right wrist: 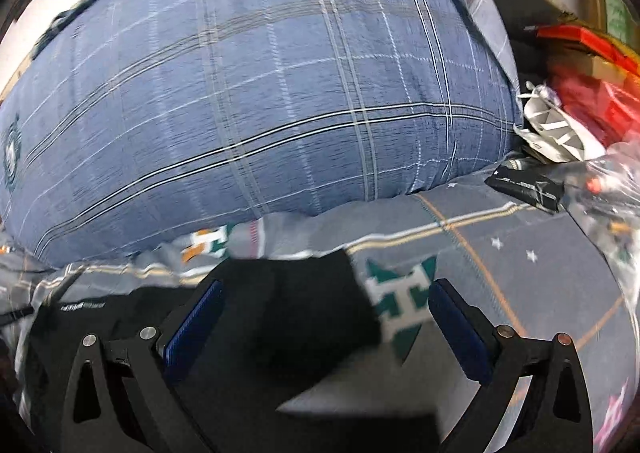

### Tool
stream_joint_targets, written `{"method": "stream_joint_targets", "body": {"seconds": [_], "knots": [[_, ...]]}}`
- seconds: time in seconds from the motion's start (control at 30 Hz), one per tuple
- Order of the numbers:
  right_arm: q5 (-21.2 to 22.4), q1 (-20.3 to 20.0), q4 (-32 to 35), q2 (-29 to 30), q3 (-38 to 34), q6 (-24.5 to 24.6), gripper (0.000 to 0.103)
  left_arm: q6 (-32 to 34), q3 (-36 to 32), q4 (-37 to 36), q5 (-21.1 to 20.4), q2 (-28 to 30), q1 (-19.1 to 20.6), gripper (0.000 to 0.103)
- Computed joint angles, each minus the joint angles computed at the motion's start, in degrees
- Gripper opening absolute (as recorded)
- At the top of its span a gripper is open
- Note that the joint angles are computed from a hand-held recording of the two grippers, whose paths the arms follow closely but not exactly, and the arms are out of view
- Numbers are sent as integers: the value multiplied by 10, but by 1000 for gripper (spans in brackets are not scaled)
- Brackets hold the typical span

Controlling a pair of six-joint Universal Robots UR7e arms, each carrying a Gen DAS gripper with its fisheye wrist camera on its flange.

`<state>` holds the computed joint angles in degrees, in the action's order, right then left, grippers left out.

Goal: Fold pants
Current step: 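Lower both grippers onto the pants waistband and close them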

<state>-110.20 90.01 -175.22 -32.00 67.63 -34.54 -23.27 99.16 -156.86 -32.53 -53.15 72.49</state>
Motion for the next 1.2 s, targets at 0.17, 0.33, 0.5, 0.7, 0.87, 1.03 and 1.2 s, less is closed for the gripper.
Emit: {"method": "stream_joint_targets", "body": {"seconds": [0.17,0.33,0.5,0.7,0.87,1.03,1.2], "knots": [[24,-17,163,46,-138,62,74,73,-7,-25,-60,15,0,82],[19,-24,272,118,-262,94,69,133,-8,-73,-77,24,-2,70],[-32,-21,316,184,-360,96,67,117,-14,-65,-117,15,12,54],[-43,-9,287,188,-347,58,18,118,8,-111,-183,-9,27,34],[-3,1,163,120,-209,64,16,150,30,-161,-207,-29,24,9],[81,-2,8,34,-43,95,3,128,48,-158,-221,-54,27,9],[106,-18,-81,8,34,101,3,74,54,-116,-243,-77,42,10]]}}
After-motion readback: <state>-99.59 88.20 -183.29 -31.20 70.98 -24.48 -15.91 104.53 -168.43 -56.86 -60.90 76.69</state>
